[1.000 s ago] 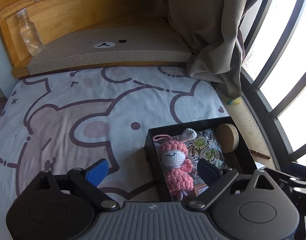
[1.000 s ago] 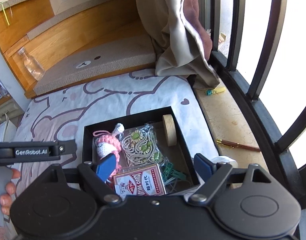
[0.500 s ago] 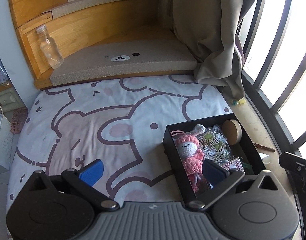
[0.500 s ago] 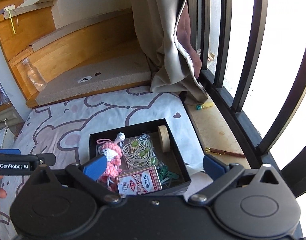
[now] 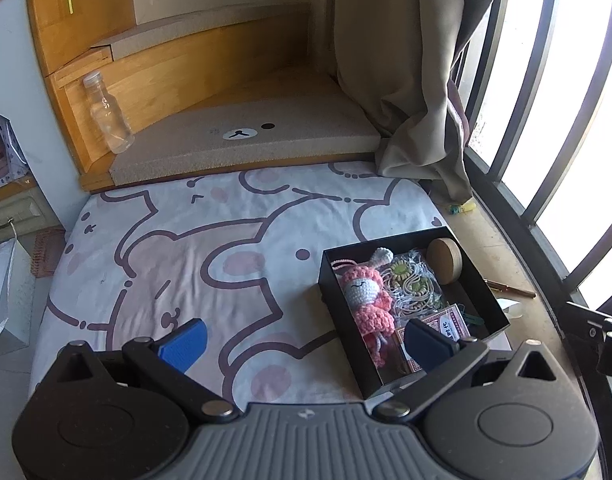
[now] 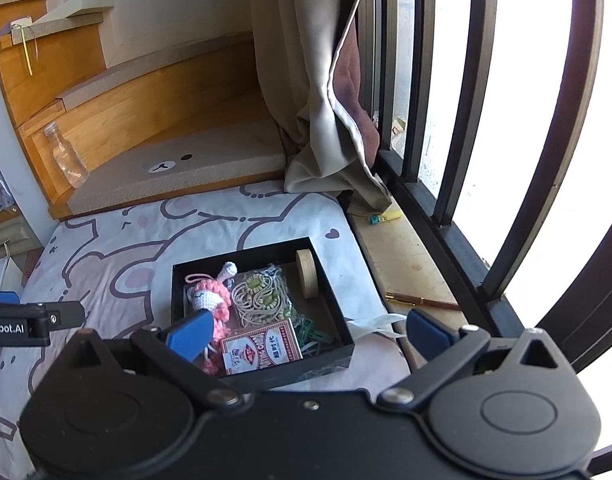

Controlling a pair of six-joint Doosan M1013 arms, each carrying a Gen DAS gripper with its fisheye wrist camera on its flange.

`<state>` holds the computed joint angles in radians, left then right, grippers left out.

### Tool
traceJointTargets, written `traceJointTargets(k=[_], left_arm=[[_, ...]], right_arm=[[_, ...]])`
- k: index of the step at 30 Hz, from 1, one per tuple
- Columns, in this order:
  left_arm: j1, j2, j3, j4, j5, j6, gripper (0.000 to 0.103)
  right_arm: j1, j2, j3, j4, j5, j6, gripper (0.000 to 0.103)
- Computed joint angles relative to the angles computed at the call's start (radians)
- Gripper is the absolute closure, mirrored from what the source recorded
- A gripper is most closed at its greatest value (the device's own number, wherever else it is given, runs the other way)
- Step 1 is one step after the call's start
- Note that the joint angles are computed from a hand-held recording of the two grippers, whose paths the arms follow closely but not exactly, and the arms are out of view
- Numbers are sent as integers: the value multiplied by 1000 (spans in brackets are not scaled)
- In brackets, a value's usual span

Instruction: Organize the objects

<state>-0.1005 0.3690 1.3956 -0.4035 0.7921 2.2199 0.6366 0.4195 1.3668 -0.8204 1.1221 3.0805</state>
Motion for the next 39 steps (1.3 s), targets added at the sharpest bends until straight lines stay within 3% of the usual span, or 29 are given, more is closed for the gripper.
traceJointTargets(k=[17,39], left_arm=[[-2,-38,42,5,13,-6,0],[18,-42,43,-31,17,32,0]], right_arm=[[26,-26,25,27,65,29,0],[35,-24,16,20,88,42,0]])
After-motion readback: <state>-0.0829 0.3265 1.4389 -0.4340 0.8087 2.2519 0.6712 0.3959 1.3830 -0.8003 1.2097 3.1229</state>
